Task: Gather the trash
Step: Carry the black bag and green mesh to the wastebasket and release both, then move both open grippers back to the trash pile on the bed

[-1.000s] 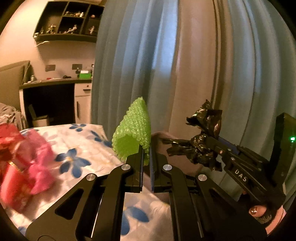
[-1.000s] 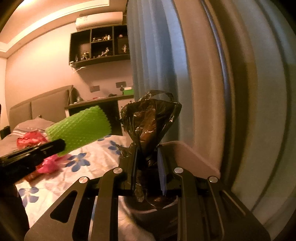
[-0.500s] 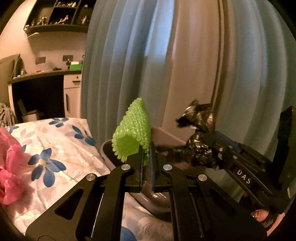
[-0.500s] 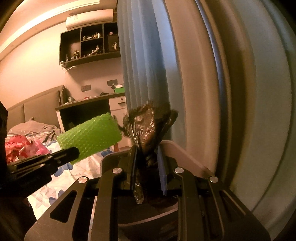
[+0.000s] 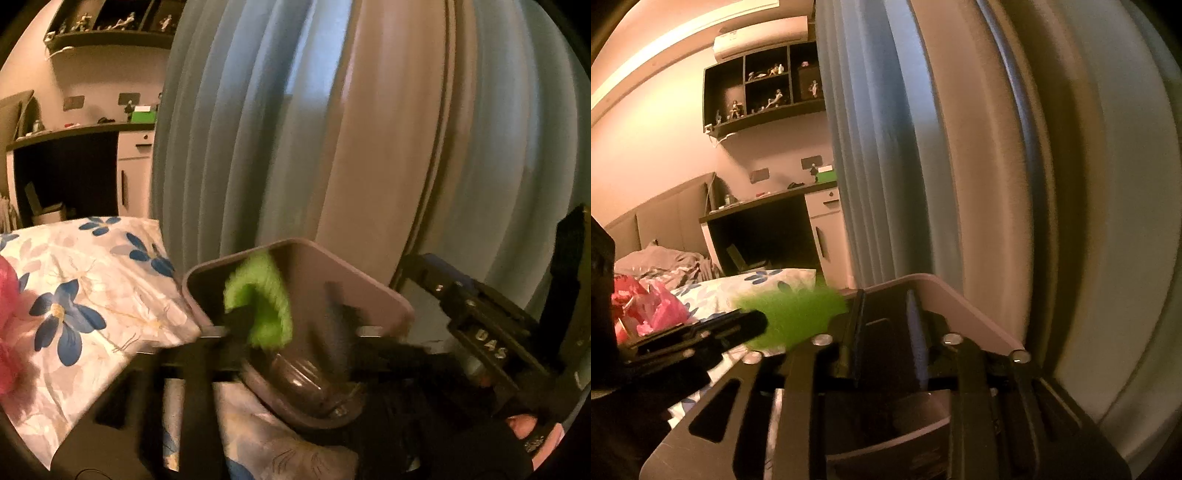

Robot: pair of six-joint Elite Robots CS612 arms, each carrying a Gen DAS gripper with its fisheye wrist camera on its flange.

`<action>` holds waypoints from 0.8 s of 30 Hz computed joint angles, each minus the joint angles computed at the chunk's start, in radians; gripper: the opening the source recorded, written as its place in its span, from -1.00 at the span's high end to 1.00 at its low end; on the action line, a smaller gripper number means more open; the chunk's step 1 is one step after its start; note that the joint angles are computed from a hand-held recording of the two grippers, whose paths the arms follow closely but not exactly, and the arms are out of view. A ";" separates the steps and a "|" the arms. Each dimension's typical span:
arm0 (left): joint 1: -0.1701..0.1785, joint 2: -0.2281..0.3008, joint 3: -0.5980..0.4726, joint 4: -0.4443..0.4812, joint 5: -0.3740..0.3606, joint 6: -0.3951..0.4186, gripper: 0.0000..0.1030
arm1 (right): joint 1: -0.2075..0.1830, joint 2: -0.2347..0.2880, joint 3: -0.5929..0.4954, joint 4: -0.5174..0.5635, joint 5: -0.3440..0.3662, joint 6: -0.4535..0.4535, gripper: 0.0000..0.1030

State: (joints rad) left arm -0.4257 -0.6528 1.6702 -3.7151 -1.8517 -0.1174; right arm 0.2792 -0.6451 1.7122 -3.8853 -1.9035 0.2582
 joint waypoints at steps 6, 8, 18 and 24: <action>0.007 -0.012 0.043 -0.061 0.055 -0.057 -0.55 | 0.006 -0.006 0.020 -0.028 -0.008 0.011 -0.05; 0.004 -0.025 0.080 -0.095 0.122 -0.064 -0.63 | 0.011 -0.006 0.027 -0.049 -0.010 0.004 -0.24; 0.017 -0.076 0.256 -0.249 0.445 -0.079 -0.74 | 0.060 0.006 0.015 -0.085 0.060 -0.076 -0.50; 0.056 -0.101 0.339 -0.304 0.605 -0.154 -0.75 | 0.089 0.012 -0.011 -0.037 0.149 -0.065 -0.50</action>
